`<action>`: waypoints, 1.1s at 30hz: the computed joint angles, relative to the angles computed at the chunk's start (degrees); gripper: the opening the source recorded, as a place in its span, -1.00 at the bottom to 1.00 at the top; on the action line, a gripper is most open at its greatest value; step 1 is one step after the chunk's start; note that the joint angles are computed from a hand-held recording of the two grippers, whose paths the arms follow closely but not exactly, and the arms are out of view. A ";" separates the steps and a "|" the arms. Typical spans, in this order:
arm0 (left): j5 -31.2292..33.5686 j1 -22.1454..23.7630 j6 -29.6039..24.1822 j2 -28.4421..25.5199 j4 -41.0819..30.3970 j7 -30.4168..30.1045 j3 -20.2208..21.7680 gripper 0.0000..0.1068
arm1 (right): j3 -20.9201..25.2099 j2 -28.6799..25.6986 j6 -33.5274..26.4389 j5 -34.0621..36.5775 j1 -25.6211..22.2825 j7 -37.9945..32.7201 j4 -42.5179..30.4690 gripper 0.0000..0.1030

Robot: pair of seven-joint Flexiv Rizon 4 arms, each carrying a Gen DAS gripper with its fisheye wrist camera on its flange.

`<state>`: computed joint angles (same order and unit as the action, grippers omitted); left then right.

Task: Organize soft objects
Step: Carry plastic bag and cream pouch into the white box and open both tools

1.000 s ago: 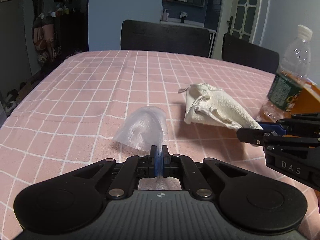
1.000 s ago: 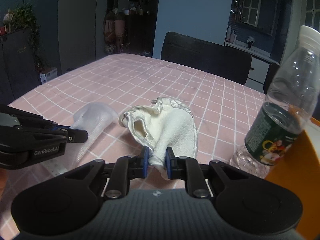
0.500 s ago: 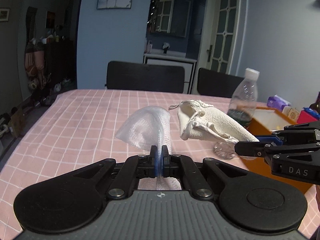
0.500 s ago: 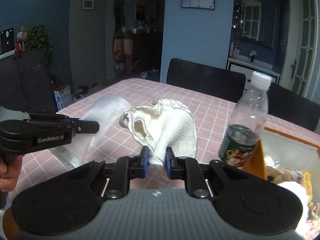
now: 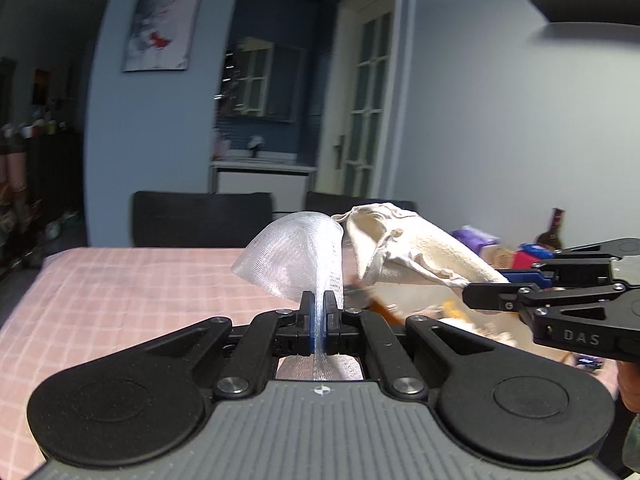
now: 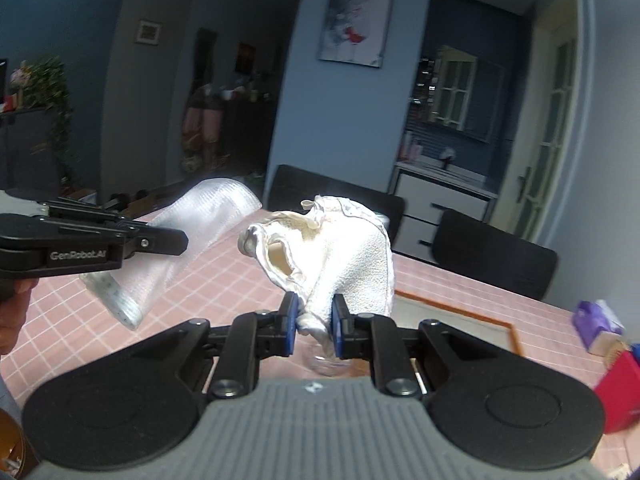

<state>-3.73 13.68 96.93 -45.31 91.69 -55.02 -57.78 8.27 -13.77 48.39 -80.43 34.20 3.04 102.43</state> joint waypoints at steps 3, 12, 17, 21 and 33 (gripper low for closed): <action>-0.25 -2.09 -2.11 -1.41 -2.75 1.66 -0.72 -0.95 | 0.44 3.19 -1.12 1.49 -1.46 0.97 3.12 -0.70; -7.29 -10.76 -12.10 -3.50 -11.18 8.50 2.12 -0.95 | 2.01 8.11 -1.00 14.19 -7.75 -3.20 8.85 -0.69; -9.75 -19.56 -18.30 -4.90 -19.72 11.06 10.52 -0.95 | 1.65 7.19 0.73 18.65 -9.57 -3.96 9.93 -0.69; -9.92 -29.96 -25.35 -7.19 -30.94 8.47 23.74 -0.95 | 1.03 5.26 1.26 21.56 -9.80 -6.35 8.81 -0.69; -12.79 -40.88 -38.24 -13.15 -44.71 7.17 41.63 -0.95 | -0.25 1.50 3.02 31.25 -9.82 -11.92 8.32 -0.67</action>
<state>-16.51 -27.20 58.69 -58.46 46.98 -47.85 -16.15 8.02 -12.27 51.41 -49.18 24.39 -8.89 110.75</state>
